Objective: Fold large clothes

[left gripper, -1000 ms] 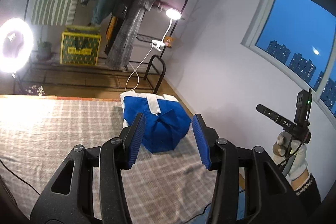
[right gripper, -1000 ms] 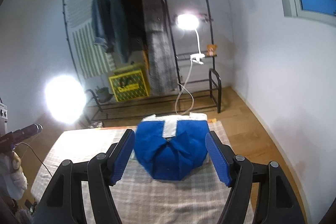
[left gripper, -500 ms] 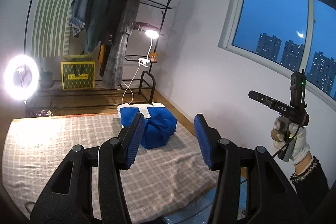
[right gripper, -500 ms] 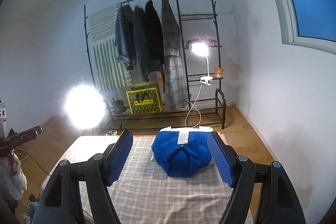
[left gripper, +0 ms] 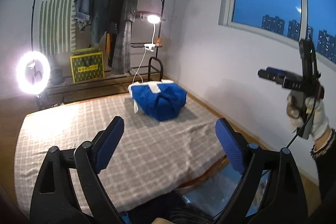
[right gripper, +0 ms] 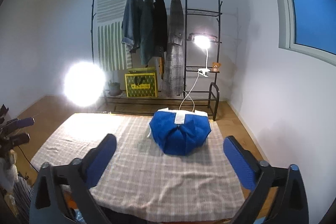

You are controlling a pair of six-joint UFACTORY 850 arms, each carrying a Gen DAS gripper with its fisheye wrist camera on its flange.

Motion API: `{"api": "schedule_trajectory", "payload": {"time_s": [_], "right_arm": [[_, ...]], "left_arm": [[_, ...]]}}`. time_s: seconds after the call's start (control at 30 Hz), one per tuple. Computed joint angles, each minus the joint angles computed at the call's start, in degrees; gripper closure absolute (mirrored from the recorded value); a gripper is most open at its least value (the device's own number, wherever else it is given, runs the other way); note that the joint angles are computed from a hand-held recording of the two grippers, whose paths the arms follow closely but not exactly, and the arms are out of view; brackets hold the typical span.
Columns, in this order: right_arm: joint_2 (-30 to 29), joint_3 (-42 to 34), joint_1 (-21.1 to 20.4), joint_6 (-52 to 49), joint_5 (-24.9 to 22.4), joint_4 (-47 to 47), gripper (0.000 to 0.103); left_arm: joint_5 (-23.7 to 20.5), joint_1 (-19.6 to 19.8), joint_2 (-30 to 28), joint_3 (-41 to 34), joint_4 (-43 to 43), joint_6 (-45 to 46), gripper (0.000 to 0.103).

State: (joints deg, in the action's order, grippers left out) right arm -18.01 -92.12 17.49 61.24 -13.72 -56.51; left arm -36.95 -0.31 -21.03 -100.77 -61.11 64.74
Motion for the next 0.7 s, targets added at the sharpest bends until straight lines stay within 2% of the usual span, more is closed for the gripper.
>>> {"api": "schedule_trajectory", "payload": {"time_s": [0.13,0.23,0.47,0.7], "right_arm": [[0.97,2.56,1.29,12.01,-0.21,-9.77,0.0],[1.25,3.86,2.07,19.43,-1.11,-15.28,0.0],[0.3,4.96,3.24,27.02,-3.65,-19.91,0.0],[-0.21,6.43,4.97,34.7,-6.49,-26.73,0.0]], "left_arm": [[4.61,-0.2,3.49,7.04,-5.2,7.94,0.001],[5.54,-0.03,4.42,9.21,-7.59,10.66,0.0],[8.03,0.56,4.63,10.7,-8.98,9.86,0.0],[8.24,1.55,3.38,10.18,-10.89,8.82,0.0]]}}
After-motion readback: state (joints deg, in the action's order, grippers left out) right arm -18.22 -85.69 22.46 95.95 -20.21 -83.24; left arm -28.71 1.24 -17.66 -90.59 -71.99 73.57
